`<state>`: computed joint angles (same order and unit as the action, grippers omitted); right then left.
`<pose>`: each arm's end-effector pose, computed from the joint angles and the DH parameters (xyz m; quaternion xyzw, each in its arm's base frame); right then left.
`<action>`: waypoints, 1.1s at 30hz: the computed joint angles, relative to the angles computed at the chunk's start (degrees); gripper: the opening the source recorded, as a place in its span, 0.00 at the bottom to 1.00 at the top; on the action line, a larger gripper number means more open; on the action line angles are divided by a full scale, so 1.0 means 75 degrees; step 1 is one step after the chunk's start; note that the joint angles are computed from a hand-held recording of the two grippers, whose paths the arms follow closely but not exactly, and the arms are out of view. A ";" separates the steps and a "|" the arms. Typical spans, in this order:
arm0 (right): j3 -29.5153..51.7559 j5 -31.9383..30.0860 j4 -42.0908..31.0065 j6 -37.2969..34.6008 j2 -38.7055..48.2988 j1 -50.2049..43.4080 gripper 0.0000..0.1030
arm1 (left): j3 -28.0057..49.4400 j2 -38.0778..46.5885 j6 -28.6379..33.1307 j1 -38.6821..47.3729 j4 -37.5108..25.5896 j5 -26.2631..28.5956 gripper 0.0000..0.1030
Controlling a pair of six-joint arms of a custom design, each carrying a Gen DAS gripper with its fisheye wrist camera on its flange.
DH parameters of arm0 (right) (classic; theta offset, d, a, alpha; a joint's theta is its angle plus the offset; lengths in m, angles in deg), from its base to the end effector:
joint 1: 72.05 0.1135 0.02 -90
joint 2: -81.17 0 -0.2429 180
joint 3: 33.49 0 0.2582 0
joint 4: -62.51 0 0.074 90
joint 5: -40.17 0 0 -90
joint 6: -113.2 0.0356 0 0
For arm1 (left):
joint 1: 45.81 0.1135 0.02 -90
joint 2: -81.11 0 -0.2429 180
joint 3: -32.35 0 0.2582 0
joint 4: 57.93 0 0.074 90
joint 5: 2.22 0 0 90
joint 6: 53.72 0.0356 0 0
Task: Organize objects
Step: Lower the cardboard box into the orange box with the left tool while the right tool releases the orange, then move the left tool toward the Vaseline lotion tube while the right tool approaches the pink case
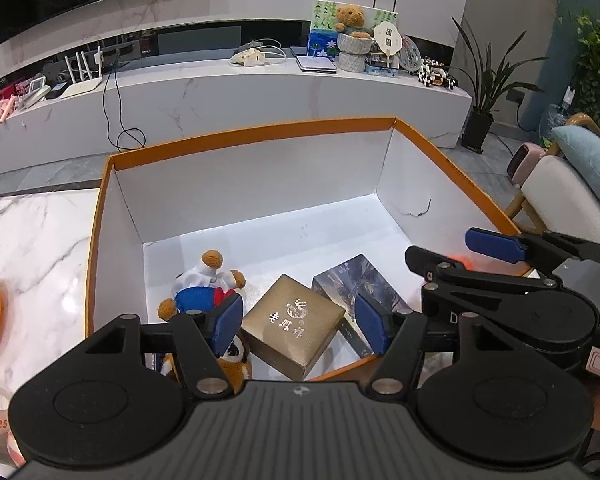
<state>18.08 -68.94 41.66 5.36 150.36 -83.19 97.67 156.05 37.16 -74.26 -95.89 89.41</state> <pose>0.2613 -0.0396 0.1954 -0.1239 0.8824 0.0375 0.4524 0.2504 -0.1368 0.2240 0.2410 0.9005 -0.0991 0.3482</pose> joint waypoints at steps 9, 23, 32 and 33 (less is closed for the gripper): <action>0.0051 -0.0078 0.0000 0.0102 0.0030 -0.0062 0.66 | 0.0068 0.0038 -0.0186 0.0231 -0.0003 0.0411 0.84; 0.0235 -0.0806 -0.0689 0.0002 -0.0629 -0.0489 0.71 | -0.0628 -0.1385 0.0428 0.0319 -0.0196 0.0864 0.85; 0.0263 -0.1330 -0.1343 -0.0505 -0.1225 -0.0944 0.72 | -0.0603 -0.2049 0.0463 0.0769 -0.0839 0.1670 0.85; 0.0265 -0.1385 -0.1427 -0.0590 -0.1283 -0.1005 0.72 | -0.0584 -0.2056 0.0473 0.0775 -0.0868 0.1650 0.85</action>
<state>20.06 -79.32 30.96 0.94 140.74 -90.73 93.28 140.63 40.71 -68.44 -102.40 101.79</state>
